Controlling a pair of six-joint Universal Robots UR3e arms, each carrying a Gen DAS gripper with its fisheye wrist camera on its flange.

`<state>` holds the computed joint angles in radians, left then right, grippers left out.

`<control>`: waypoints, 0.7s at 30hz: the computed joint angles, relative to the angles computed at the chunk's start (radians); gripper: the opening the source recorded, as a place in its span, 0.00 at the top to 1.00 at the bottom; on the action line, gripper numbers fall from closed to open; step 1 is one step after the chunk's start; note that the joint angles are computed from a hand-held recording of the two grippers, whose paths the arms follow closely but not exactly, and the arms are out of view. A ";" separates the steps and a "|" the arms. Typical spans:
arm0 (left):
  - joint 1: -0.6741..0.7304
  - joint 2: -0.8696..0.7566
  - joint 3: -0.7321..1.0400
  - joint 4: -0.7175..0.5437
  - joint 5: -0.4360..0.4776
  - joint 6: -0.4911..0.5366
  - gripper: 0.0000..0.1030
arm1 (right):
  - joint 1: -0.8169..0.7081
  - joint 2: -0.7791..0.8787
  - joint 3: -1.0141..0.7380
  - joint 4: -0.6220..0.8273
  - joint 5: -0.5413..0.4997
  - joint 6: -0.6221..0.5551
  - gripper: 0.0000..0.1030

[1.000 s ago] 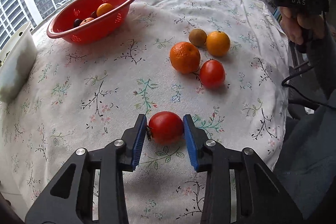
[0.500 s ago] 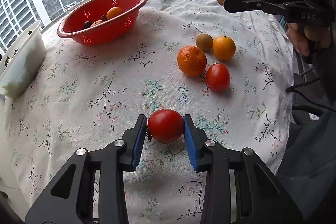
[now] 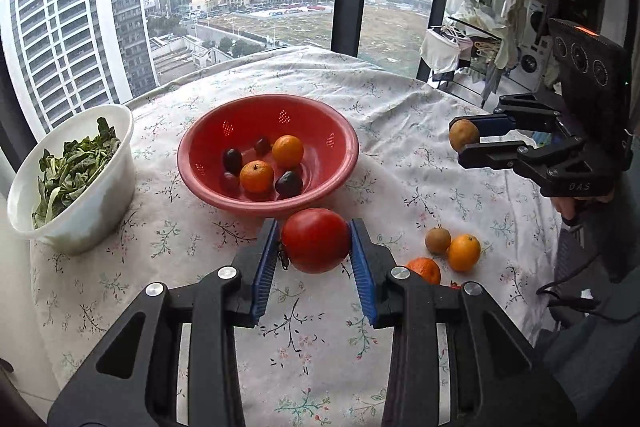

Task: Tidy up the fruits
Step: 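Carry the tomato and brown fruit over the red colander, then lower both fruits into the colander and open both tools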

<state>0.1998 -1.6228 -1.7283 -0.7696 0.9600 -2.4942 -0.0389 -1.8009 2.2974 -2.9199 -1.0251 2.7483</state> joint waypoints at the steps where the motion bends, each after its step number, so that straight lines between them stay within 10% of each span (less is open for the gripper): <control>1: -0.008 -0.040 0.050 0.009 -0.001 -0.027 0.68 | 0.000 0.022 -0.030 -0.002 -0.001 0.006 0.69; 21: -0.173 -0.963 1.350 -0.347 0.179 -0.241 0.68 | 0.147 0.869 -1.127 0.400 -0.164 0.131 0.69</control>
